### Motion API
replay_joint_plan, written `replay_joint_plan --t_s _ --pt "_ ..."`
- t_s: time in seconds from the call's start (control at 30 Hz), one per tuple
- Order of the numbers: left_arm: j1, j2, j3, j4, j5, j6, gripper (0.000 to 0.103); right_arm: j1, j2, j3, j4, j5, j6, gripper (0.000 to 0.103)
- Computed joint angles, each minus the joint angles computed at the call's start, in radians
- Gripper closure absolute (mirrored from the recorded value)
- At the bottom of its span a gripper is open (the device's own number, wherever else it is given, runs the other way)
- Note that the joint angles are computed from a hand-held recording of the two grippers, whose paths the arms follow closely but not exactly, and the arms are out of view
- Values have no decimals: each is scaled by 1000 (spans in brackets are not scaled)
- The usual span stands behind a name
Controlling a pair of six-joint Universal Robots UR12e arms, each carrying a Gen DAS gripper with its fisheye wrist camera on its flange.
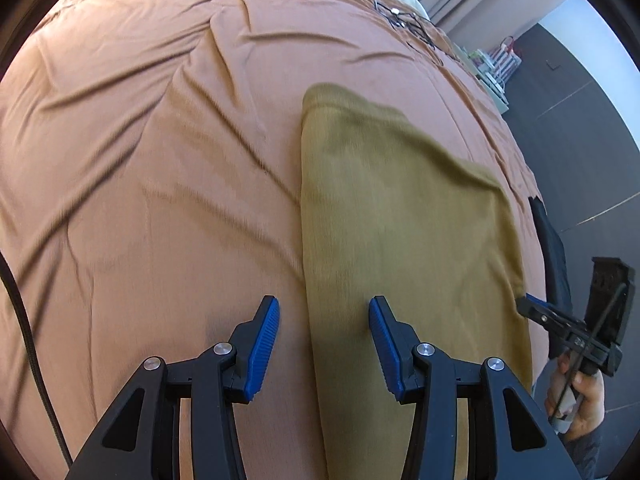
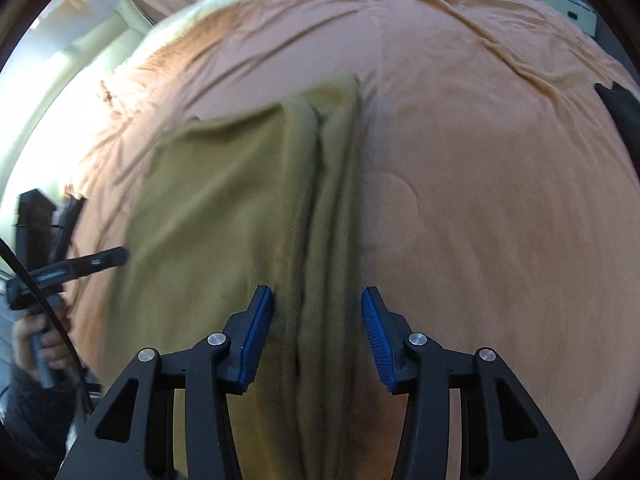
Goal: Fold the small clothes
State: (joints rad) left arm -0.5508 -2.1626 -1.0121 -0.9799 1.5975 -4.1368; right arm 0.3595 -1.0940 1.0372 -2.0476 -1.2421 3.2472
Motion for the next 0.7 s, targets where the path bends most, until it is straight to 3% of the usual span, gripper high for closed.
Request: replay_joint_plan --t_s 0.1,0.37,0.57,0.63,0.7 --pt "-9 11 -21 10 -1 -16 54 -9 -13 23 -13 27 36 86" --pt "-31 45 -77 48 -13 -42 54 -20 -54 102 -74 51 91 86" --pt "-44 70 -132 115 -50 -72 54 -65 -105 197 -135 199 143 84" --pt "-48 72 -140 130 -61 -80 54 -77 -125 236 -158 242 143 77" --pt "-51 75 -151 149 -75 -91 54 -83 -142 268 -171 267 144 51"
